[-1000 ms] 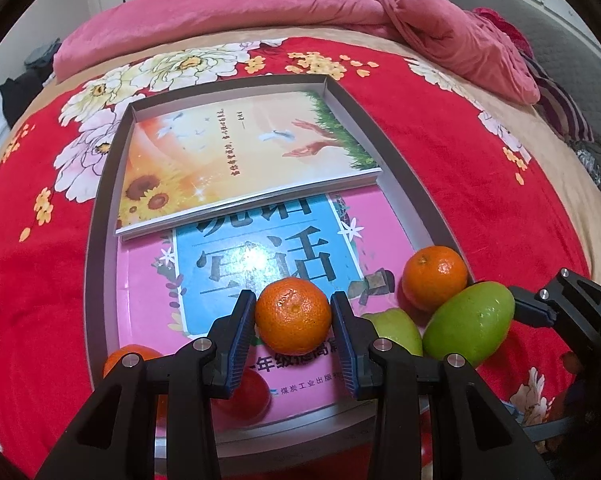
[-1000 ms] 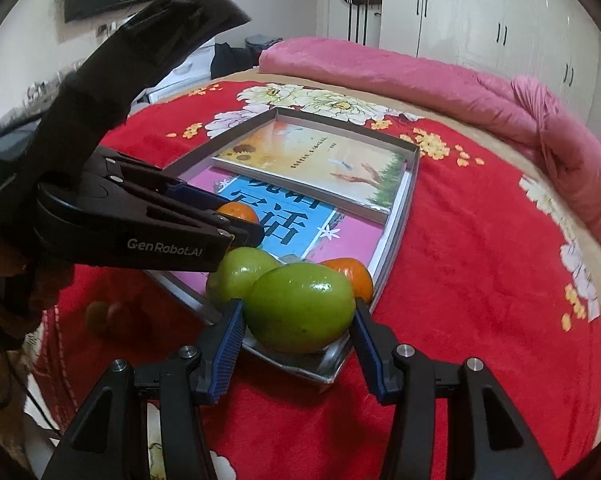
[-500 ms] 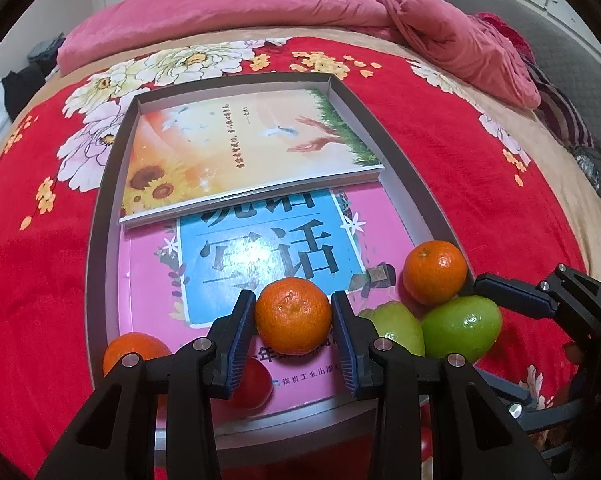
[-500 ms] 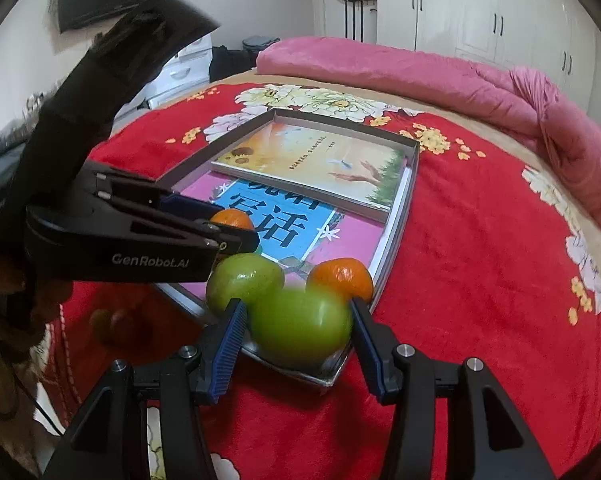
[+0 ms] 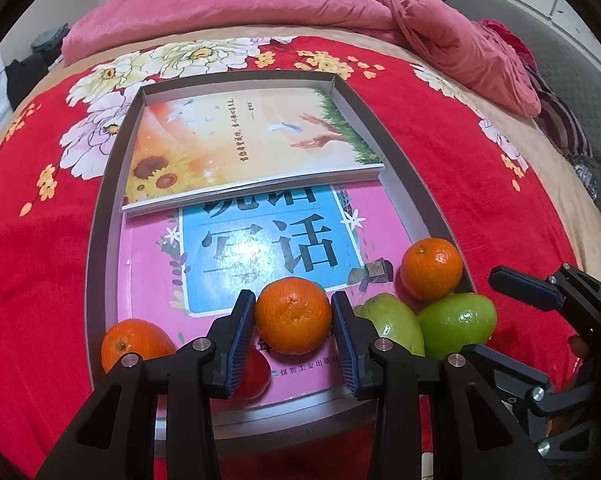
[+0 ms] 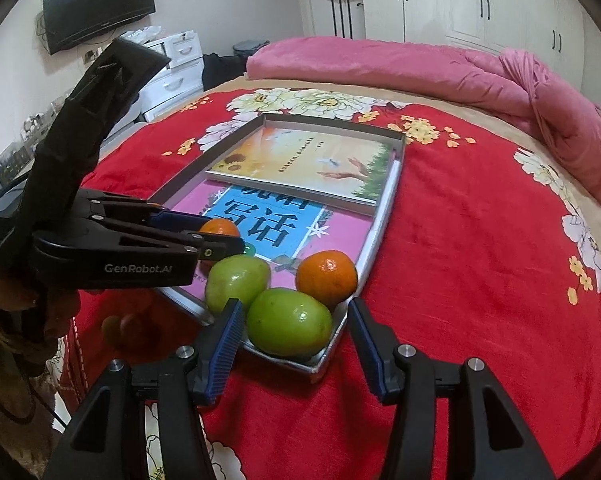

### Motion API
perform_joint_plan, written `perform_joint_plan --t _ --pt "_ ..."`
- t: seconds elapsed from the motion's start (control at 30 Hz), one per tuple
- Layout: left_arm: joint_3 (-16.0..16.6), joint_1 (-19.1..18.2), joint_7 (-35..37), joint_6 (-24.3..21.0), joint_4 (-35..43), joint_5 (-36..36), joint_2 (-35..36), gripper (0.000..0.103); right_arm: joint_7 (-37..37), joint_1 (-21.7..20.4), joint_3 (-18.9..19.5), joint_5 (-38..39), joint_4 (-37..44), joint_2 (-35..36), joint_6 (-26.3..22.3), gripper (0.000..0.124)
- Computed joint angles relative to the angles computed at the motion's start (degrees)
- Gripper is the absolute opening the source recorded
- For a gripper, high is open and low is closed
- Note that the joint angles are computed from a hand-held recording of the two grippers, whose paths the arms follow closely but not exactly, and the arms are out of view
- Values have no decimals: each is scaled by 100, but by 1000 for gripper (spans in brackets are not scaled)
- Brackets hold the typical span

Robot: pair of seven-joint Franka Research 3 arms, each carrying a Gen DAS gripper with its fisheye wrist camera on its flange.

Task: Organize fruits
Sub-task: 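Lower and release the mandarin in the tray with the left gripper while the right gripper releases the mango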

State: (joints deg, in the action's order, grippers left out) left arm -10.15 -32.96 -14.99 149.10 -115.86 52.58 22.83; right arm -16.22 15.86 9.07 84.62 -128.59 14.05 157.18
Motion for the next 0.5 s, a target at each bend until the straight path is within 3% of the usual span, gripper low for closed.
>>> perform_joint_plan --t 0.13,0.5 --pt "33 17 -141 156 -69 36 -20 42 54 -32 -15 53 -1 -39 -55 62" --pt "52 22 -207 175 -88 3 -42 50 -10 -27 -41 233 -22 -93 -78 66"
